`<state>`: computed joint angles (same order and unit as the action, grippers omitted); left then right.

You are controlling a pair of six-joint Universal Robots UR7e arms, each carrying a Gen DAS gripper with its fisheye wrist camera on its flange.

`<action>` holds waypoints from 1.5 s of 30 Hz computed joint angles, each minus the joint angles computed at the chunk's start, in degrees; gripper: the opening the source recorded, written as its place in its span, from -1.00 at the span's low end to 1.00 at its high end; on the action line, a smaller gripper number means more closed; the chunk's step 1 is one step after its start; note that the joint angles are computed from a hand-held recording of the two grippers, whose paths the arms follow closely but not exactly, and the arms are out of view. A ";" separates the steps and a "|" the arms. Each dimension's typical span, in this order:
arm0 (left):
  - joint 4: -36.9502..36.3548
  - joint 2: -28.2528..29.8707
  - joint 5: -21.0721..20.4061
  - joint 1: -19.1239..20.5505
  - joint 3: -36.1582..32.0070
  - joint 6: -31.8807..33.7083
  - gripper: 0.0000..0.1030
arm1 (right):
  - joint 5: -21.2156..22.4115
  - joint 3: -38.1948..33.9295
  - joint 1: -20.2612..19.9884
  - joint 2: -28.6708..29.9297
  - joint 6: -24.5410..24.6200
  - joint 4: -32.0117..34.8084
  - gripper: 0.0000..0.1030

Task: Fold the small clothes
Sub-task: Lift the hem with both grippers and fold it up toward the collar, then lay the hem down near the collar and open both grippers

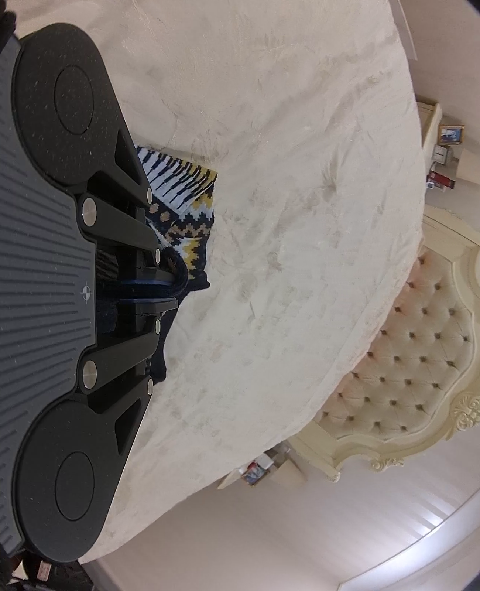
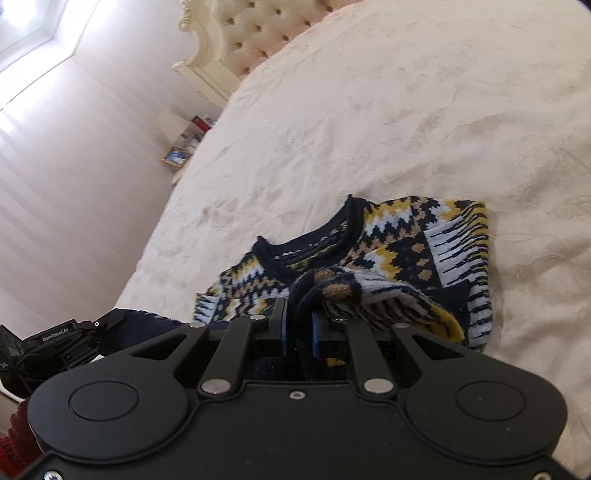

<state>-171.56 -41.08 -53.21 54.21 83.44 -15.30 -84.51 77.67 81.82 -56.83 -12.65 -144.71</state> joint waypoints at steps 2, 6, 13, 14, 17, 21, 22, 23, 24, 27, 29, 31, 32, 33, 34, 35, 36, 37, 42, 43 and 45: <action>1.29 0.68 -0.77 0.75 -1.49 -0.31 -0.89 | -1.30 -1.15 0.34 1.18 0.78 -0.17 -0.59; 3.98 2.55 -1.70 2.00 -4.83 0.62 -0.89 | -4.00 -3.61 0.85 3.55 2.83 0.04 -0.57; 9.44 5.80 -1.28 4.08 -10.68 -0.04 -0.88 | -7.05 -8.28 1.22 7.24 5.64 2.03 -0.46; 10.31 6.20 -1.10 4.32 -11.44 -0.34 -0.88 | -7.38 -9.07 1.27 7.75 5.82 2.58 -0.46; 12.59 7.43 -0.25 4.99 -13.60 -0.93 -0.86 | -8.02 -11.71 1.28 9.43 6.28 4.30 -0.45; 14.85 9.00 -0.45 5.91 -16.37 -0.21 -0.86 | -8.66 -15.02 1.28 11.57 6.41 6.17 -0.43; 15.61 9.41 -0.35 6.09 -17.12 0.12 -0.86 | -8.87 -15.94 1.27 12.13 6.46 6.68 -0.43; 16.33 9.80 -0.20 6.24 -17.84 0.23 -0.86 | -9.03 -16.81 1.22 12.67 6.55 7.18 -0.42; 17.01 10.16 -0.17 6.42 -18.56 0.23 -0.86 | -9.20 -17.68 1.19 13.20 6.65 7.59 -0.36; 18.71 11.17 -0.43 6.99 -20.55 0.20 -0.83 | -9.31 -19.80 0.97 14.50 6.97 8.25 -0.14; 19.50 11.88 -0.64 7.25 -21.85 0.85 -0.62 | -9.44 -21.02 0.81 15.22 7.18 8.25 -0.10; 17.86 12.81 0.51 7.20 -22.72 2.86 -0.37 | -9.53 -22.17 0.67 15.87 7.34 8.23 -0.09; 16.91 13.22 1.03 7.19 -23.20 4.07 -0.34 | -9.60 -22.79 0.62 16.22 7.39 8.23 -0.06; 16.67 13.55 1.30 7.24 -23.82 4.79 -0.33 | -9.67 -23.39 0.56 16.57 7.36 8.13 -0.02; 17.18 13.92 1.55 7.31 -24.74 4.99 -0.25 | -9.73 -23.60 0.53 16.71 7.35 7.77 0.00; 17.66 14.13 1.91 7.35 -25.41 4.98 -0.20 | -9.75 -24.00 0.50 16.94 7.30 7.62 0.01; 17.79 14.24 2.11 7.37 -25.92 5.17 -0.19 | -9.82 -24.06 0.49 16.99 7.26 7.23 0.01; 17.68 14.29 2.32 7.35 -26.23 5.53 -0.18 | -9.95 -24.32 0.51 17.13 7.12 6.99 0.02; 18.01 13.48 3.08 6.49 -25.59 8.01 0.04 | -10.84 -22.90 0.70 16.46 5.42 3.93 0.17; 18.16 13.35 3.03 6.31 -25.38 8.46 0.12 | -10.98 -22.42 0.70 16.24 5.22 3.25 0.17; 18.79 12.60 2.57 5.83 -23.98 9.01 0.21 | -11.43 -21.14 0.68 15.63 4.65 1.89 0.18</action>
